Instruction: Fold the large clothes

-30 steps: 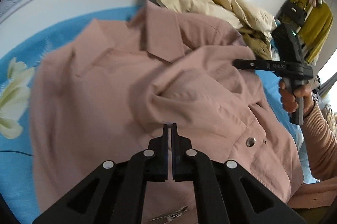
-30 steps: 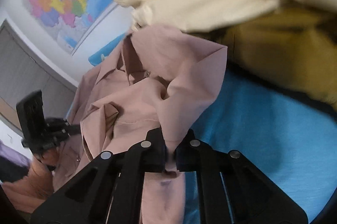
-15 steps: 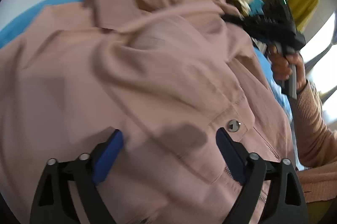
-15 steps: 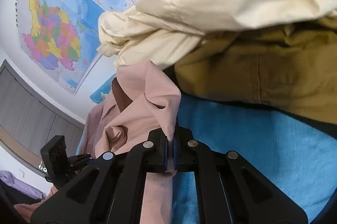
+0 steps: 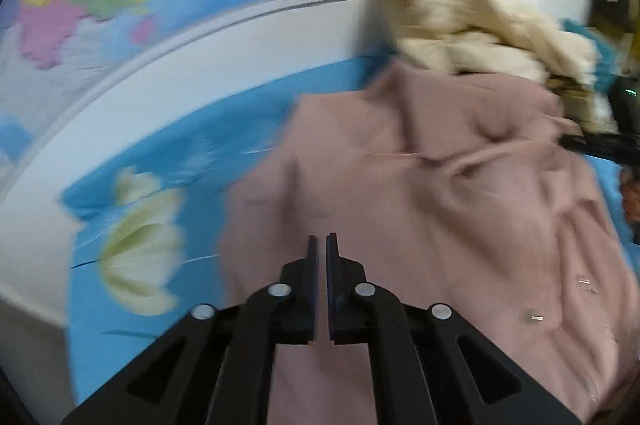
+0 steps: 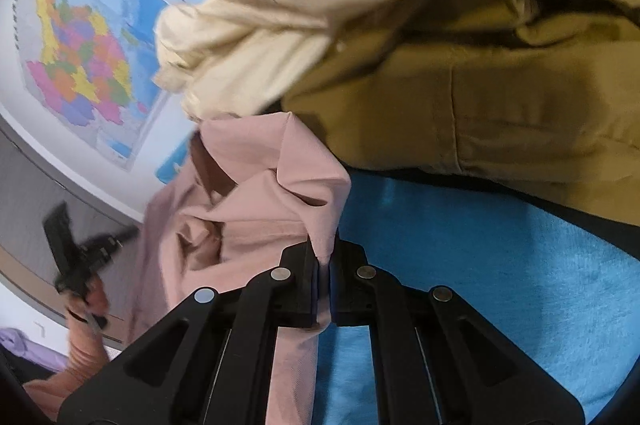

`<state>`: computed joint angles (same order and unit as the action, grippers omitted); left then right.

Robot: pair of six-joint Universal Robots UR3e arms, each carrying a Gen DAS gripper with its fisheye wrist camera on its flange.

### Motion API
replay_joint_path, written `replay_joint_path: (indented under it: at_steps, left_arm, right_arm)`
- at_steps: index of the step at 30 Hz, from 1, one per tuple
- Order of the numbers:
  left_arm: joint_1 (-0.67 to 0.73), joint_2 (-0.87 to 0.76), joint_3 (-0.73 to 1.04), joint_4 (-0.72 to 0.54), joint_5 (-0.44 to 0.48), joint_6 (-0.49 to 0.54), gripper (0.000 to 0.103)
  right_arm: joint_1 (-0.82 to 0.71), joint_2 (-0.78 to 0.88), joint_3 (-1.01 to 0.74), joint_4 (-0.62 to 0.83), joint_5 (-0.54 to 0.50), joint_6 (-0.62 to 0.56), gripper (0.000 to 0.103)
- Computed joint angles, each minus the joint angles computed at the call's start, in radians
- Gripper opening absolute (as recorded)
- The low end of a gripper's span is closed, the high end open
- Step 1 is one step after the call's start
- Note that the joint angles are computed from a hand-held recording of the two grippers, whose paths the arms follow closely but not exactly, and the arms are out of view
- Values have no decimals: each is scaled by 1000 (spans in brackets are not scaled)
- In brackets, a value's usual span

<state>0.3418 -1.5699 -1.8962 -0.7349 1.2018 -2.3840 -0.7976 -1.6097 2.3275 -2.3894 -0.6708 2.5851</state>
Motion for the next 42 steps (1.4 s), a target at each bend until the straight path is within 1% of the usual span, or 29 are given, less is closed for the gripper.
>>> replay_joint_path:
  at_steps: [1, 2, 3, 4, 5, 7, 8, 10, 12, 13, 14, 15, 16, 17, 18, 19, 21, 24, 26, 28, 29, 31, 33, 35, 38, 39, 40, 41, 42]
  left_arm:
    - [13, 6, 31, -89, -46, 28, 15]
    - [35, 35, 27, -181, -103, 94, 25]
    - [44, 84, -19, -220, -134, 171, 50]
    - [36, 121, -71, -216, -148, 200, 71]
    - [31, 148, -91, -295, -173, 260, 75]
    - [4, 164, -123, -389, -190, 314, 76]
    - [-11, 171, -152, -394, -181, 321, 76]
    - [-69, 143, -212, -299, -119, 280, 78]
    - [-126, 80, -222, -228, -62, 210, 78]
    - [-131, 70, -240, -189, -66, 193, 77]
    - [-127, 77, -259, -162, -80, 200, 70]
    - [-129, 82, -268, -143, -82, 206, 48]
    - [-129, 89, -282, -101, -80, 191, 19]
    - [-122, 88, -273, -113, -88, 183, 15]
    - [-101, 85, -253, -140, -107, 176, 5]
    - [-95, 98, -262, -121, -102, 165, 4]
    - [-88, 123, -295, -14, -71, 137, 4]
    - [-64, 123, -250, -5, -34, 103, 4]
    - [-65, 96, -225, 58, 7, 73, 4]
    - [-88, 15, -175, 173, 95, 25, 4]
    - [-90, -13, -152, 197, 117, 12, 4]
    - [-141, -107, -88, 288, 228, -67, 4]
    - [-174, -182, -45, 382, 330, -102, 7]
    - [-162, -211, -9, 384, 332, -101, 13]
    - [-158, -249, 24, 404, 353, -124, 27]
    - [-142, -241, 34, 367, 315, -130, 37]
    - [-106, -216, 40, 301, 233, -124, 52]
    - [-108, -225, 60, 274, 202, -140, 59]
    - [-77, -205, 63, 217, 135, -132, 67]
  right_arm:
    - [6, 3, 3, -14, -16, 6, 7]
    - [12, -2, 7, -22, -26, 4, 8]
    - [18, -17, 15, -33, -38, 3, 12]
    - [20, -37, 27, -45, -46, 4, 15]
    - [19, -51, 33, -41, -46, -3, 16]
    - [17, -87, 53, -47, -56, -9, 19]
    - [21, -103, 61, -54, -64, -9, 21]
    - [32, -129, 78, -72, -79, -9, 35]
    - [39, -159, 106, -96, -90, -23, 38]
    - [54, -168, 115, -122, -105, -19, 39]
    - [67, -169, 119, -146, -120, -11, 39]
    - [90, -167, 124, -186, -144, 10, 39]
    - [108, -168, 129, -217, -160, 20, 39]
    - [119, -171, 132, -237, -172, 20, 39]
    - [136, -171, 135, -268, -190, 36, 39]
    - [152, -174, 139, -292, -207, 43, 37]
    - [176, -177, 143, -326, -227, 50, 35]
    - [182, -184, 151, -337, -229, 37, 35]
    - [179, -184, 154, -339, -227, 26, 35]
    - [183, -177, 152, -350, -231, 29, 35]
    - [179, -170, 147, -344, -228, 26, 35]
    - [189, -153, 141, -363, -239, 44, 35]
    - [185, -150, 137, -356, -246, 43, 35]
    - [178, -157, 136, -351, -254, 50, 35]
    - [149, -213, 133, -285, -249, 51, 38]
    - [137, -252, 137, -258, -243, 50, 40]
    - [124, -300, 143, -231, -232, 46, 40]
    - [114, -337, 146, -203, -220, 36, 40]
    - [115, -384, 145, -176, -206, 28, 40]
